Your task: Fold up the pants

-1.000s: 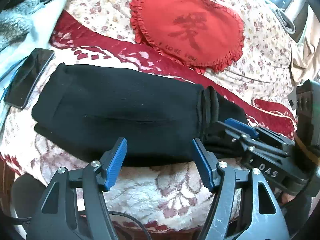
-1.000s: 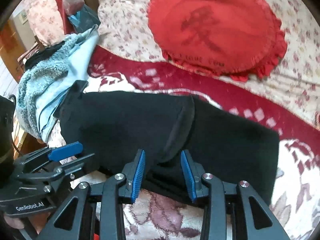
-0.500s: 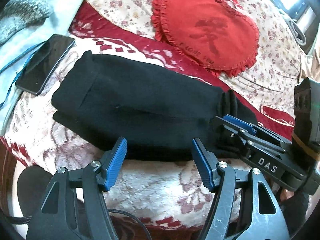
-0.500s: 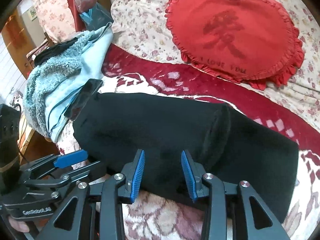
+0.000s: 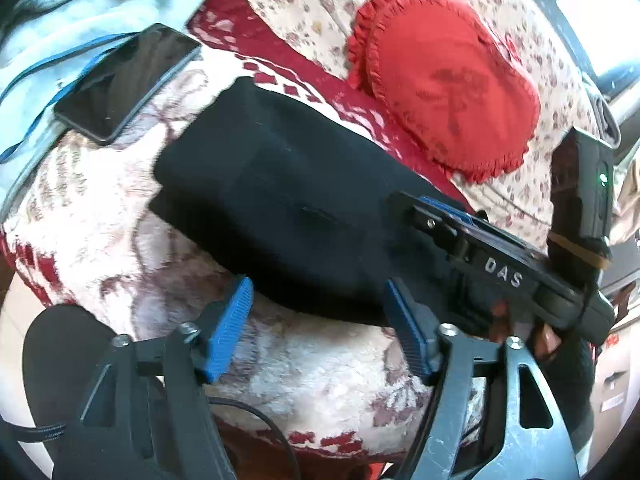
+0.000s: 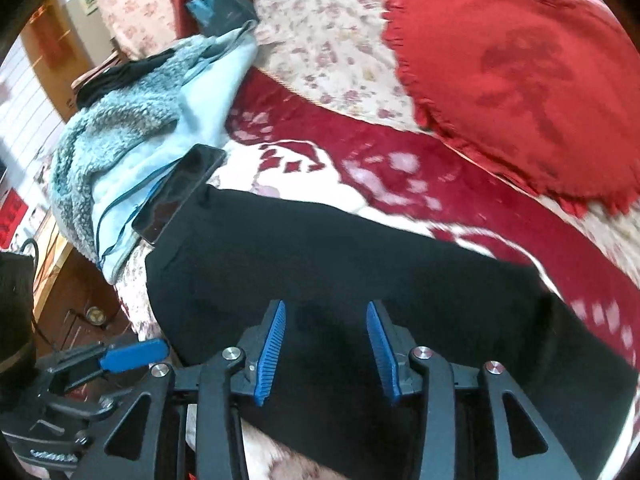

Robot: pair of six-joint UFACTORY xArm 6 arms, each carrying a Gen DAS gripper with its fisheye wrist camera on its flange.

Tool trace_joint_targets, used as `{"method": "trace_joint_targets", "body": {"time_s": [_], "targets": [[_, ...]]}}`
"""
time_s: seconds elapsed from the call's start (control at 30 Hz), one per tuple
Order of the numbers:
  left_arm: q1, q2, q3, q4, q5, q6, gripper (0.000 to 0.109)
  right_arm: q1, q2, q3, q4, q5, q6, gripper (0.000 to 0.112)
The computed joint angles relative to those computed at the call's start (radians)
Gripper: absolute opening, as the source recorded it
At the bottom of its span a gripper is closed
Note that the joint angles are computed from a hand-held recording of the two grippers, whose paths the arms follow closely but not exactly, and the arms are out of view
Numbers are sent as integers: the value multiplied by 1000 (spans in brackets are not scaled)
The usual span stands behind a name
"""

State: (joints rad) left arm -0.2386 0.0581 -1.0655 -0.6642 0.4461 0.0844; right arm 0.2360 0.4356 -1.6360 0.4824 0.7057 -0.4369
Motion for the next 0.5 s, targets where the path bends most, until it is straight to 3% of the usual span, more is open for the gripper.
{"method": "trace_joint_targets", "body": {"time_s": [0.03,0.3,0.5], "targets": [[6,-2,5,-6,-2,-3,79,6,24,-36,2,12,-8,42],[48,11,20,-99,-18,-1,79,48,196,-304,-4,97,-39,47],[54,60,-22,-107,-27,-6,79,80,401,-630,-59,238,-19,48]]}}
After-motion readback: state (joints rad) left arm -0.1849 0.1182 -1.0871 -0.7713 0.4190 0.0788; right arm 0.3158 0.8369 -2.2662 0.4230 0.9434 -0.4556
